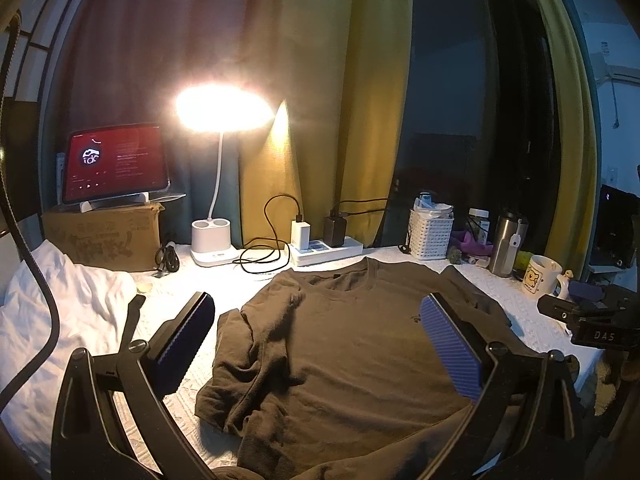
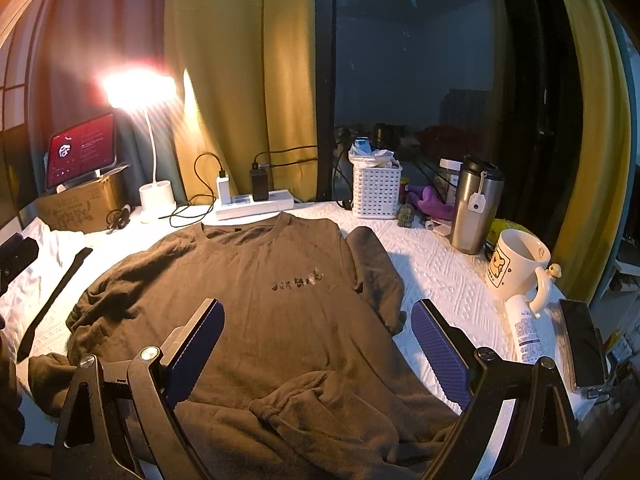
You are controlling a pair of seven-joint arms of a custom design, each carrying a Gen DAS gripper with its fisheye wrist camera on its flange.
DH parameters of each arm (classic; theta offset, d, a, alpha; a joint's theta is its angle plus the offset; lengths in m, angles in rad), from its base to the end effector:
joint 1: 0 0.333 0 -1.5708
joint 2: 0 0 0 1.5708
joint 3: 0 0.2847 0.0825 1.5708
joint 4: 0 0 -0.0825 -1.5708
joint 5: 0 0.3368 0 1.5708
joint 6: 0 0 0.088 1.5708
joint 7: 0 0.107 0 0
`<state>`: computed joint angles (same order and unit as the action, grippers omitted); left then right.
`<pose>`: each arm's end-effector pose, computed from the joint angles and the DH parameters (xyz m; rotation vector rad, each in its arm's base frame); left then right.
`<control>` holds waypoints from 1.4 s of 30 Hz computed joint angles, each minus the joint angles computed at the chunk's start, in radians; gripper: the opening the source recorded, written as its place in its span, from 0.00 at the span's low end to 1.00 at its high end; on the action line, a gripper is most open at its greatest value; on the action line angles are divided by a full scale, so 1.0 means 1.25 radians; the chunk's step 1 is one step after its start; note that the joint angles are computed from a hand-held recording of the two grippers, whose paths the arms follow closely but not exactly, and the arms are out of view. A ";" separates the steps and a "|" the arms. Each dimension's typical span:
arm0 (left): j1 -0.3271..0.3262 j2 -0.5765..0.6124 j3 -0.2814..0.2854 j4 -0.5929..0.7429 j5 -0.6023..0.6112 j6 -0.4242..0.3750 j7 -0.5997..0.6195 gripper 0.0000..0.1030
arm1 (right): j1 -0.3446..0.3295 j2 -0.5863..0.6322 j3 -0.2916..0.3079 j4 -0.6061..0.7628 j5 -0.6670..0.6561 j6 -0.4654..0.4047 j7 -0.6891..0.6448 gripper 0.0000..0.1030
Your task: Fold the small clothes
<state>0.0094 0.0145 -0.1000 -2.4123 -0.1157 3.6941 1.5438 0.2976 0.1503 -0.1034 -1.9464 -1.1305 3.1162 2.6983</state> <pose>0.4968 -0.0297 0.4676 -1.5076 1.3909 -1.1324 0.5432 0.1884 0.4803 -1.7207 1.4156 -0.8396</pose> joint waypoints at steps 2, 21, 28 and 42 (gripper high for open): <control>0.001 0.000 0.001 0.000 0.004 -0.002 -0.004 0.99 | -0.001 -0.001 0.001 -0.001 0.003 0.000 -0.004 0.93; 0.000 -0.004 0.000 -0.007 -0.010 0.004 0.013 0.99 | 0.001 0.001 -0.003 0.004 -0.022 0.003 0.019 0.93; -0.002 -0.006 -0.002 -0.006 -0.030 -0.006 0.023 0.99 | -0.004 -0.001 -0.004 0.003 -0.040 0.006 0.037 0.93; -0.015 -0.001 -0.009 0.024 -0.087 -0.037 0.061 0.99 | -0.001 0.010 -0.009 0.009 -0.028 0.014 0.022 0.93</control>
<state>-0.0094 0.0138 -0.1113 -2.3823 -0.2247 3.6481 1.6203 0.2962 0.1625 -0.1143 -1.9350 -1.1660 3.1341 2.7253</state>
